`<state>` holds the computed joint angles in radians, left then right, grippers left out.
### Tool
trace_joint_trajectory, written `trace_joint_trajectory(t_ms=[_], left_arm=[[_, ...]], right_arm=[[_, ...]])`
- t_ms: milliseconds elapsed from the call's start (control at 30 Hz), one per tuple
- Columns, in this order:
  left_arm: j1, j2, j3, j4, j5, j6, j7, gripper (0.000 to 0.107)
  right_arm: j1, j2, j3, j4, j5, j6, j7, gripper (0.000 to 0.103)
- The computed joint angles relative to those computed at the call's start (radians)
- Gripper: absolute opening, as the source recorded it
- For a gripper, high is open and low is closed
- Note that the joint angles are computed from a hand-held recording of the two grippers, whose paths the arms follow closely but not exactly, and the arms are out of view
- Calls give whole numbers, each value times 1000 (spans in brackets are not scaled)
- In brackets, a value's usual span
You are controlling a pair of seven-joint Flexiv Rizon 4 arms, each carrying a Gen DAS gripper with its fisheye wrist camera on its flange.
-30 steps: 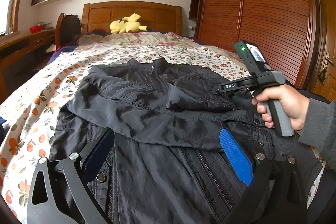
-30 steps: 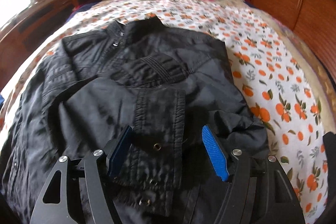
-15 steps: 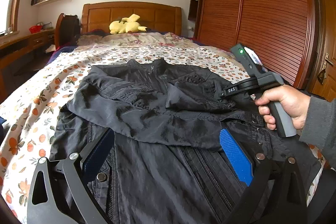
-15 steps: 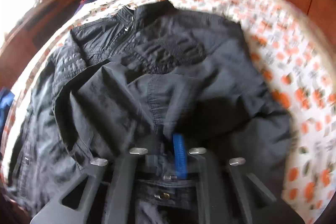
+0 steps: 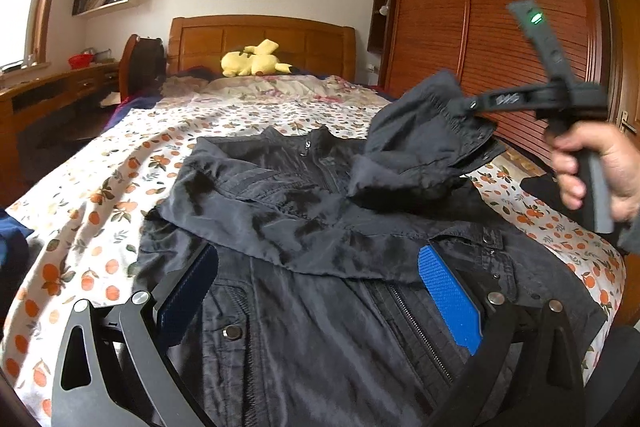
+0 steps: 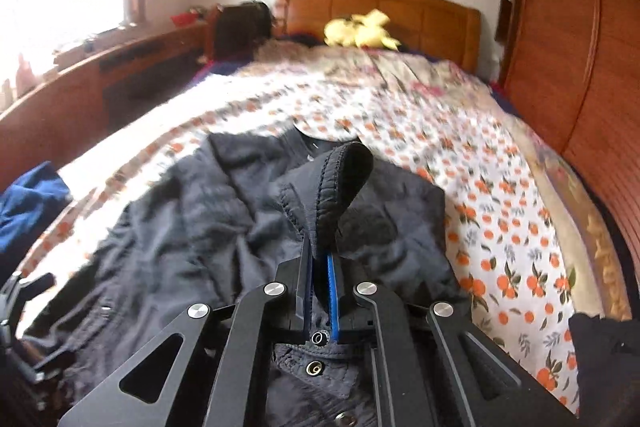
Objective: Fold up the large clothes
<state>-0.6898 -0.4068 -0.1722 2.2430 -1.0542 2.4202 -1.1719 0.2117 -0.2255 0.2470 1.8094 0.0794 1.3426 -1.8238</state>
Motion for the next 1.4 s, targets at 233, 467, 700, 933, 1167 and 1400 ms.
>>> trace_joint_trajectory(t_ms=[233,467,700,933,1167,1400], left_arm=[[-6,20,-3,27,-21,19,-2,101],[-19,13,-15,16,-62,29,36,101],[-36,-11,-31,-18,-111,38,94,101],[-50,-28,-50,-44,-141,28,126,101],[-72,-47,-76,-79,-175,-12,158,101],[-109,-79,-90,-152,-259,-78,227,97]], right_arm=[[4,110,44,101,131,-48,-89,6],[50,202,26,219,285,-91,-154,10],[103,307,-19,331,365,-113,-227,26],[142,344,-82,376,381,-22,-300,32],[114,235,-98,332,449,104,-399,36],[14,162,-36,269,559,92,-532,38]])
